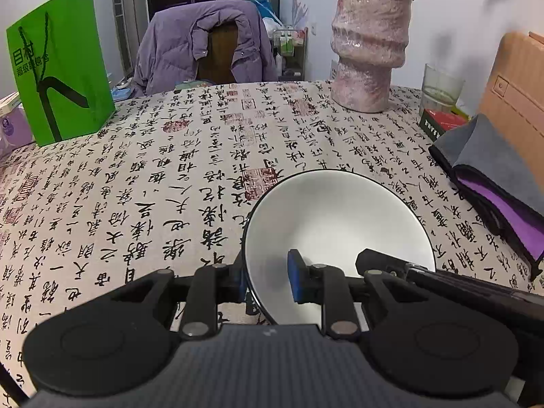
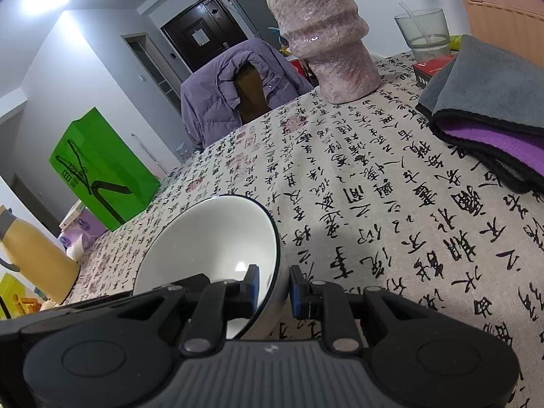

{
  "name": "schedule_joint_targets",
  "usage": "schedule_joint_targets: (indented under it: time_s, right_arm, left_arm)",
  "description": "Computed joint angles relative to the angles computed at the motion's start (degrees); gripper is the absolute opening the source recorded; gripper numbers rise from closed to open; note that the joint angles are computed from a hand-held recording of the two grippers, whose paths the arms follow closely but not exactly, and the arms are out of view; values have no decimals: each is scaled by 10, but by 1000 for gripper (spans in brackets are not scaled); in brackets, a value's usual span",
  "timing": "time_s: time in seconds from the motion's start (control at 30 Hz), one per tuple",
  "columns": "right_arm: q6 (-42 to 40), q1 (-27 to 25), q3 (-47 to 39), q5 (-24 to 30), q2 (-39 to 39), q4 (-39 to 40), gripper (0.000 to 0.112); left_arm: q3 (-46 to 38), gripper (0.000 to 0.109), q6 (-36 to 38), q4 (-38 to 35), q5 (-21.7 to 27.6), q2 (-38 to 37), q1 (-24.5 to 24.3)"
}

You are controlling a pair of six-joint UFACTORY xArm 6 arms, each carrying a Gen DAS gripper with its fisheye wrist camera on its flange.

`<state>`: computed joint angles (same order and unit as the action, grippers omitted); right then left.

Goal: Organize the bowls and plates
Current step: 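Lift the second white bowl off the table with both grippers, then carry the held white bowl toward the blue bowl with both grippers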

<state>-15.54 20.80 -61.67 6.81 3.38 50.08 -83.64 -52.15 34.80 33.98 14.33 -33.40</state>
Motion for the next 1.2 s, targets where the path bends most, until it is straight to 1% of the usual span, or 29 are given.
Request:
schedule_joint_targets:
  time_s: [0.3,0.43,0.6,0.77,0.87,1.0,1.07,1.13,1.2]
  right_arm:
    - [-80,16,0,-14,-10,75,18]
    - [-65,23,5,-24,-14,55,17]
    - [-44,38,22,-59,-30,22,17]
    - [-31,50,31,-81,-44,4,17]
    - [-5,56,37,-88,-51,-28,17]
    - [57,59,45,-88,-58,-99,17]
    - [95,60,51,-88,-63,-141,17]
    - [153,59,59,-89,-69,-203,17]
    - [194,60,64,-89,-74,-245,17]
  left_arm:
    - [14,23,-23,27,13,-22,-4]
    - [23,23,-50,63,19,-34,-9]
    - [42,23,-52,61,8,-55,-5]
    - [65,24,-63,75,5,-84,-5]
    - [76,24,-65,76,6,-99,-3]
    - [93,24,-63,71,10,-120,1]
    - [104,24,-64,71,10,-132,4]
    - [116,24,-61,68,9,-145,6]
    - [126,24,-62,69,9,-156,8]
